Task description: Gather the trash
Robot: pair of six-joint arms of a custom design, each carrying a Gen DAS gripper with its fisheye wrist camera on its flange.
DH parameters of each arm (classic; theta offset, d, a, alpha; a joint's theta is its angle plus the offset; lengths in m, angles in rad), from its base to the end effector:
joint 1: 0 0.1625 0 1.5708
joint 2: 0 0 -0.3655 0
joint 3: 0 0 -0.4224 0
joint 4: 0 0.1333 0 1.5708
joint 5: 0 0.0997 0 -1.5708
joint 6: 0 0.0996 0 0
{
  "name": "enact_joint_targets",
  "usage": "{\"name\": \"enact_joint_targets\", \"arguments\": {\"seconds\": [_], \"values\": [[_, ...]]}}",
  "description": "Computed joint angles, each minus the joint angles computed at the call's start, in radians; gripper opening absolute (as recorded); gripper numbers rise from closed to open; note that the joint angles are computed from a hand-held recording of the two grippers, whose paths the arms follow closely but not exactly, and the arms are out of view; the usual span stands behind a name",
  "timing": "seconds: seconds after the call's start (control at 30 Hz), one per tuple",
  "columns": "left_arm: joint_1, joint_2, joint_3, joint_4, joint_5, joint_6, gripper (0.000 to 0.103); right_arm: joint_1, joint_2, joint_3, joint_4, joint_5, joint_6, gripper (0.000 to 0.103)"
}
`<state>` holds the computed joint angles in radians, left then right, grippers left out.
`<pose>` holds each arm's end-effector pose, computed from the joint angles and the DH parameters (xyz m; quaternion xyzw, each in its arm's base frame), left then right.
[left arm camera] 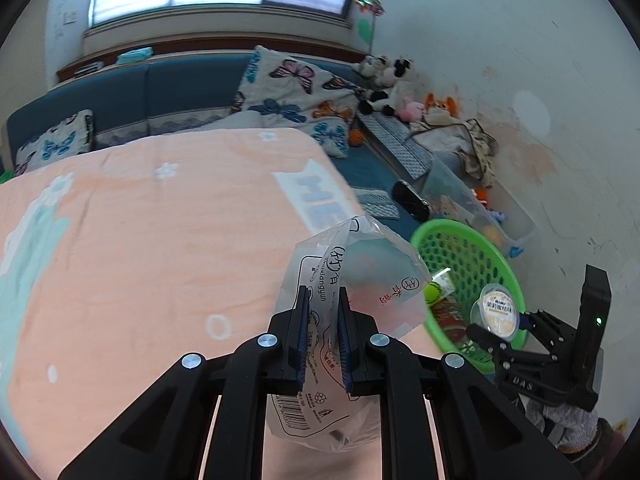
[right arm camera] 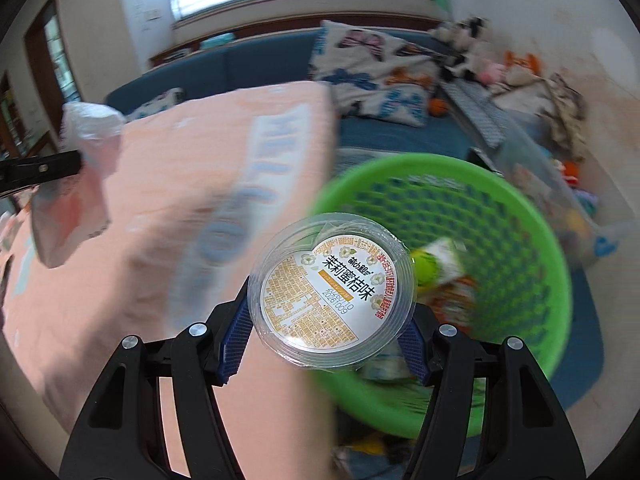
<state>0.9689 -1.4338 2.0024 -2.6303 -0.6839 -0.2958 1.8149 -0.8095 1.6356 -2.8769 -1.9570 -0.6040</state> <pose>-0.1229 -0.5506 0.2886 0.0305 0.8819 -0.3783 0.2797 0.2547 -0.6265 0.0807 0.3507 -0.8876 0.1962 0.2251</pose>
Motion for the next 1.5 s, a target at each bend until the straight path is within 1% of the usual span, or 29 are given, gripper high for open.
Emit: {"name": "enact_joint_targets", "arguments": {"seconds": [0.1,0.3,0.43,0.8,1.0,1.03,1.07,1.1,1.13,1.2,1.27,1.3,1.37,1.43,1.5], "values": [[-0.005,0.06,-0.042,-0.002,-0.018,0.013,0.013,-0.025,-0.007,-0.011,-0.013,-0.022,0.005,0.064],[-0.008,0.172,-0.134,-0.003,-0.051,0.052,0.013,-0.062,-0.027,-0.014,-0.021,-0.038,0.022,0.065],[-0.007,0.245,-0.194,-0.01,-0.074,0.071,0.013,-0.081,-0.046,0.001,-0.027,-0.034,0.031,0.07],[0.015,0.423,-0.345,0.013,-0.128,0.07,0.013,-0.102,-0.148,0.096,-0.063,0.021,0.036,0.071],[0.023,0.488,-0.394,0.019,-0.156,0.076,0.013,-0.11,-0.198,0.146,-0.079,0.048,0.045,0.072],[0.024,0.493,-0.398,0.019,-0.16,0.075,0.016,-0.112,-0.202,0.147,-0.077,0.051,0.046,0.072],[0.026,0.499,-0.402,0.018,-0.161,0.074,0.021,-0.113,-0.208,0.153,-0.079,0.053,0.047,0.072],[0.027,0.501,-0.4,0.01,-0.159,0.077,0.023,-0.116,-0.211,0.157,-0.079,0.056,0.047,0.072],[0.026,0.501,-0.395,0.005,-0.153,0.076,0.028,-0.117,-0.216,0.162,-0.08,0.059,0.049,0.072],[0.028,0.499,-0.389,-0.003,-0.155,0.08,0.034,-0.119,-0.223,0.169,-0.083,0.062,0.052,0.072],[0.027,0.498,-0.386,-0.012,-0.157,0.079,0.044,-0.121,-0.227,0.173,-0.084,0.064,0.057,0.072],[0.025,0.498,-0.383,-0.022,-0.156,0.083,0.047,-0.121,-0.229,0.177,-0.084,0.067,0.059,0.072],[0.019,0.489,-0.365,-0.054,-0.146,0.094,0.06,-0.12,-0.235,0.185,-0.086,0.07,0.061,0.072],[0.014,0.472,-0.345,-0.073,-0.144,0.096,0.067,-0.119,-0.243,0.197,-0.094,0.073,0.061,0.072],[0.007,0.449,-0.319,-0.094,-0.142,0.1,0.069,-0.116,-0.254,0.211,-0.104,0.079,0.059,0.072]]}}
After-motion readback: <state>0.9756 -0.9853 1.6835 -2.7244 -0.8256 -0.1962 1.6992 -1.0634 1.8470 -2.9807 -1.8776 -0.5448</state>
